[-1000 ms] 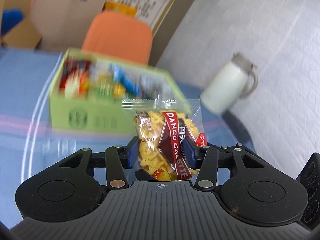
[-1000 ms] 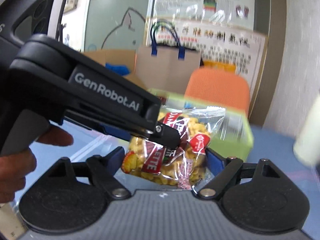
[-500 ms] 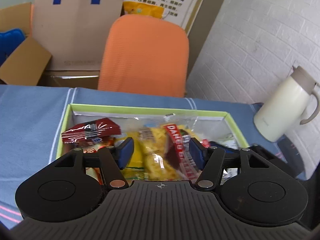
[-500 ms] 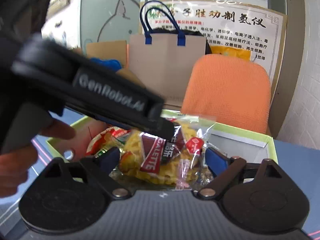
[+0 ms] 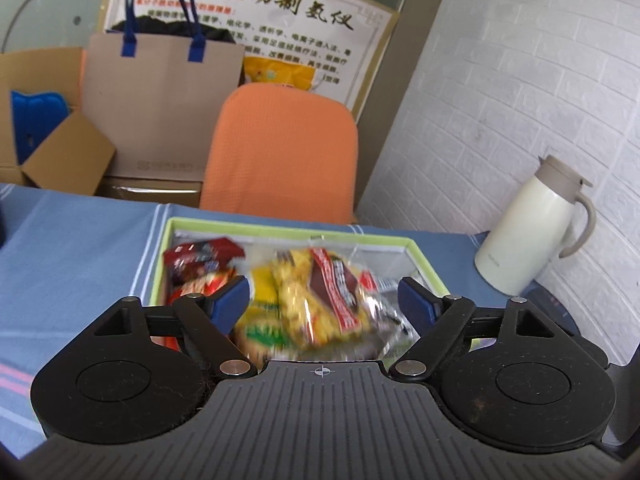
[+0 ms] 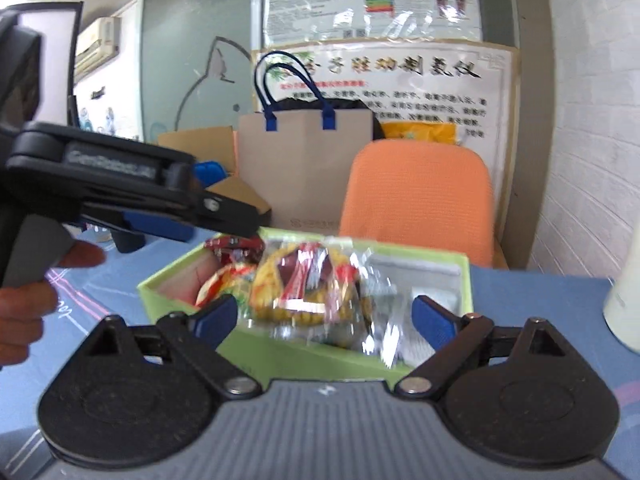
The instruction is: Organize snacks
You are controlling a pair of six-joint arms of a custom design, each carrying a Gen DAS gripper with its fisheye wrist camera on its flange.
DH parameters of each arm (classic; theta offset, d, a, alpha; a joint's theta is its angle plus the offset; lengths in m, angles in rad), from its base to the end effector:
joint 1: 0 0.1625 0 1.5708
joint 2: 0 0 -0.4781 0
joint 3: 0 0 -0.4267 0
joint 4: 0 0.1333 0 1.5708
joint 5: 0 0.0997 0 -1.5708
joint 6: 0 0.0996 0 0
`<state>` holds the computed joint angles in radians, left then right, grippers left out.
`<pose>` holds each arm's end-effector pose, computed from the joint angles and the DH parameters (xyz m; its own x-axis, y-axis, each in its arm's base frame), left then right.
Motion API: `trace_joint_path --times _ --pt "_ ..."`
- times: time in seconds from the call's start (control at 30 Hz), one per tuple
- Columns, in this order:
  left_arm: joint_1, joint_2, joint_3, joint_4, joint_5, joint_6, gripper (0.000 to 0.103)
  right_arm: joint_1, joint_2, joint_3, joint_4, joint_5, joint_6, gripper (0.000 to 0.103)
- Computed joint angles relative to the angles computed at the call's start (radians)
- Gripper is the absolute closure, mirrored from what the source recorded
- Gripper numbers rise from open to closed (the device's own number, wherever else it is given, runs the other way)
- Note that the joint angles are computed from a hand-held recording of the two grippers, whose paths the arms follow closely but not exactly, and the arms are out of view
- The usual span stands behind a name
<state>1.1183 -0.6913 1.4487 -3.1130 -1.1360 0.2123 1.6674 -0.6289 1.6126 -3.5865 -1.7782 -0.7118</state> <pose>-0.1977 -0.8076 0.1807 -0.8594 0.2600 -0.4402 0.5017 0.5949 -0.6280 0.1854 -0.7434 0.1241 -0.7181 -0.2719 0.6407 -0.6848 0.4400 -0.5809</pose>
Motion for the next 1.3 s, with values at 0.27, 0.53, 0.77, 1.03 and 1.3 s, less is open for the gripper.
trace_joint_path --times 0.27,0.53,0.77,1.03,1.3 --pt "-0.064 -0.092 0.330 -0.295 0.141 -0.001 0.017 0.052 -0.002 0.186 -0.264 -0.265 0.076 0.010" --pt "-0.112 -0.163 0.577 -0.417 0.206 -0.084 0.017 0.097 0.022 0.394 -0.644 -0.367 0.182 0.010" --pt "-0.151 -0.215 0.717 -0.448 0.210 -0.132 0.020 0.127 0.041 0.509 -0.822 -0.362 0.156 0.010" --pt "-0.214 -0.242 0.803 -0.516 0.262 -0.119 0.020 0.152 0.047 0.591 -0.948 -0.331 0.144 0.010" --pt "-0.257 -0.247 0.848 -0.575 0.297 -0.088 0.023 0.160 0.050 0.612 -0.999 -0.333 0.150 0.010"
